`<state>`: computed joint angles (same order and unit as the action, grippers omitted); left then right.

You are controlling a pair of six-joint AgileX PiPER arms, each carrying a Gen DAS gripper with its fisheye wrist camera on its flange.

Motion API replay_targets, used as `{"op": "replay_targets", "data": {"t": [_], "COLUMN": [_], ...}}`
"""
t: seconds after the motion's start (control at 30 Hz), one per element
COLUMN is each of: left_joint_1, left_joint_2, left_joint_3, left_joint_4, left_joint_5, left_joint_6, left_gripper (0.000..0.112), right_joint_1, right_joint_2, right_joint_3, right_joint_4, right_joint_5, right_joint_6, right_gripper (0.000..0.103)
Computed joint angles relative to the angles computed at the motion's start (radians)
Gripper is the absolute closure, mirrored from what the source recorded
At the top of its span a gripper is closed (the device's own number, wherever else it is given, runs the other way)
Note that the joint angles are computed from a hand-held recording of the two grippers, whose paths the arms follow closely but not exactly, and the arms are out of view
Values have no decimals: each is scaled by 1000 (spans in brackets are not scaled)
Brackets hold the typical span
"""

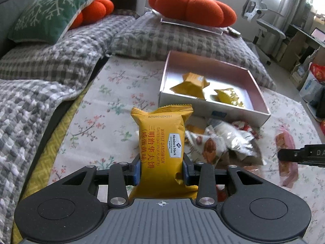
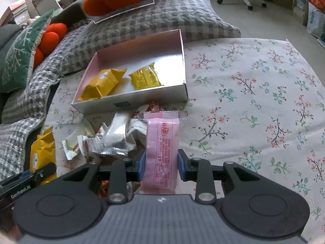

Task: Organize snacks
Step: 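Lower the yellow packet and pink wafer pack into the box, open both grippers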

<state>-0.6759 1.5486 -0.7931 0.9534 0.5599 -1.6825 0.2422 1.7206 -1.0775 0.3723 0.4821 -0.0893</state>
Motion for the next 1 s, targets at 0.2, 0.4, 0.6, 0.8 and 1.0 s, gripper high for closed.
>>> {"op": "replay_targets", "data": {"t": [0.2,0.4,0.6,0.8,1.0], "left_joint_1": [1,29,104,271,289], "left_joint_2": [13,25,77,152,288], "left_joint_3": [-67,-136,-222,-284,-404], "left_joint_4": [6,14,-37,-222,-445], "left_joint_5": [15,-31,-117,-342,-403], "left_joint_6": [59,122,238,392,627], "left_gripper": [78,78,78,78,78], "right_joint_1": [-4,13,31,31,19], "right_joint_2": [-6,29,86,170,268], "right_joint_3": [-16,-59,-158,-336,-448], "right_joint_4": [47,6,-100,-142,-118], "right_joint_5": [-5,-7,-3,35,14], "right_joint_6": [-49,-17,81,114,76], "right_gripper": [74,74,74,74,74]}}
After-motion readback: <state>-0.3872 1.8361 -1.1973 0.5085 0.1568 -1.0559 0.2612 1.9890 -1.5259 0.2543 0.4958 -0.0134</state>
